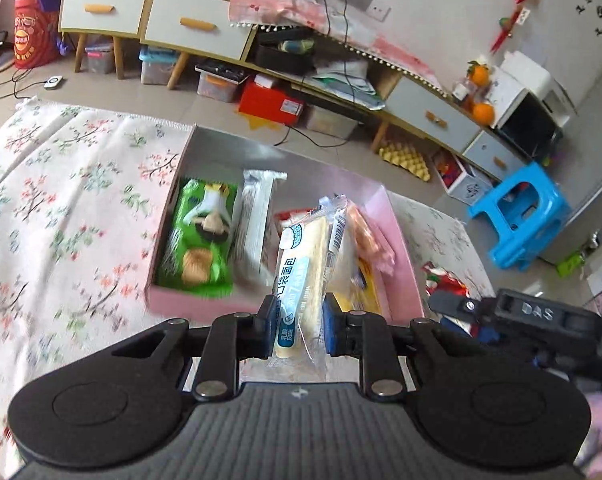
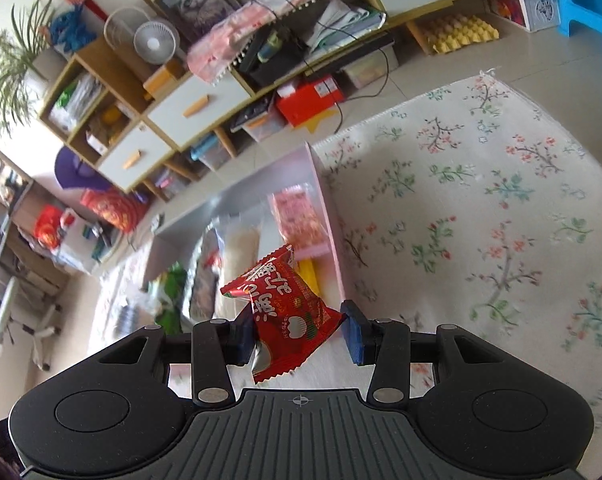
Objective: Organize snacks
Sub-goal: 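Carry white-bread bag with left tool while right tool carries red candy bag into box, then open left tool releasing white-bread bag while right tool releases red candy bag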
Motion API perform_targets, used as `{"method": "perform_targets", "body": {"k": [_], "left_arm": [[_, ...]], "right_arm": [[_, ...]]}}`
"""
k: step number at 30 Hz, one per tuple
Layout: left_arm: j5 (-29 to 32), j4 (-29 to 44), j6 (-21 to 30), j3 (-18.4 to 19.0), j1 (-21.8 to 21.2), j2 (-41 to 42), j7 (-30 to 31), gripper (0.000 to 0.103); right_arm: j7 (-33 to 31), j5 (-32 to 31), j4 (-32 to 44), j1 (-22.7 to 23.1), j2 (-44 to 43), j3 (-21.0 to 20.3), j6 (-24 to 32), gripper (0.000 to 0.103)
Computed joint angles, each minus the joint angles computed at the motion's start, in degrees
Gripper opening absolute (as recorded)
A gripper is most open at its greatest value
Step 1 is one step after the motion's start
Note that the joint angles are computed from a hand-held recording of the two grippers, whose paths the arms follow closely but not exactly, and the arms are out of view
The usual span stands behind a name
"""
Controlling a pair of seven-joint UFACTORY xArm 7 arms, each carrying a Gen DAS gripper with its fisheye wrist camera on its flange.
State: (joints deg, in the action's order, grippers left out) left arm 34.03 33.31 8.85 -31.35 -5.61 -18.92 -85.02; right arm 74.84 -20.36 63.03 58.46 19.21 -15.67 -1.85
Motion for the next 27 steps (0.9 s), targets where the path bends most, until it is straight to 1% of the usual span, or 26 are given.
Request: {"method": "perform_targets", "body": {"k": [1, 3, 5, 7, 9, 10, 12, 13, 15, 17, 20, 21, 23, 25, 27], "left_arm": [[1.74, 0.97, -0.74, -1.29, 2.09, 1.48, -0.95, 0.02], [6.99, 2.92, -2.51, -4.44, 6.93, 4.63, -4.95, 0.021], [11.39, 5.1, -2.24, -5.35, 8.76, 7.84, -8.1, 0.021], [11.8, 6.1, -1.34, -3.81, 7.18, 9.63, -7.89, 0.021], [12.41, 7.19, -0.65, -2.33, 5.86, 11.31, -7.74, 0.021], [11.07, 7.11, -0.41, -1.04, 4.48, 11.42, -6.26, 0.021], [10.96, 7.64, 0.39, 0.66, 2.89, 12.25, -5.42, 0.021], [11.67, 7.42, 0.12, 1.33, 2.4, 12.16, -5.99, 0.021], [14.96, 7.55, -0.32, 2.19, 2.1, 12.27, -8.58, 0.021], [16.51, 8.35, 1.56, 3.16, 0.97, 13.12, -9.17, 0.02], [20.05, 9.42, 1.83, 4.73, -0.33, 15.24, -11.96, 0.02], [21.17, 9.53, 1.97, 5.26, -0.89, 15.6, -13.09, 0.02], [25.76, 9.57, 1.61, 6.33, -1.66, 15.62, -17.2, 0.02], [26.83, 9.19, 1.29, 7.72, -2.85, 15.08, -18.32, 0.021], [26.32, 8.51, 1.09, 9.19, -4.34, 14.18, -17.93, 0.023]], "right_arm": [[0.16, 0.36, 0.41, -0.37, 0.67, 0.17, -0.82, 0.042], [-0.42, 2.23, 1.04, -1.05, 1.93, 0.74, -2.29, 0.043], [-1.99, 4.4, 1.91, -3.34, 3.04, 3.29, -3.22, 0.043], [-2.94, 6.17, 2.71, -3.48, 4.23, 3.65, -4.01, 0.043], [-4.36, 7.88, 3.77, -5.22, 5.3, 5.77, -3.93, 0.043], [-4.99, 8.67, 4.38, -5.45, 5.79, 6.15, -3.5, 0.043], [-6.19, 10.19, 4.99, -5.6, 6.6, 6.55, -3.53, 0.043], [-6.89, 10.97, 5.41, -6.14, 7.05, 7.25, -3.48, 0.043], [-8.03, 12.48, 6.4, -5.96, 7.94, 7.34, -2.75, 0.043], [-8.97, 13.8, 6.67, -4.68, 8.53, 6.14, -3.23, 0.043], [-10.54, 15.79, 6.76, -2.95, 8.95, 4.59, -3.79, 0.044], [-11.22, 16.36, 6.79, -2.54, 9.15, 4.18, -4.18, 0.045], [-12.6, 17.57, 6.84, -2.14, 9.2, 3.97, -4.18, 0.045], [-13.92, 18.76, 6.89, -2.7, 9.04, 4.7, -3.99, 0.048], [-14.88, 19.84, 6.47, -2.57, 8.6, 4.68, -4.39, 0.06]]}}
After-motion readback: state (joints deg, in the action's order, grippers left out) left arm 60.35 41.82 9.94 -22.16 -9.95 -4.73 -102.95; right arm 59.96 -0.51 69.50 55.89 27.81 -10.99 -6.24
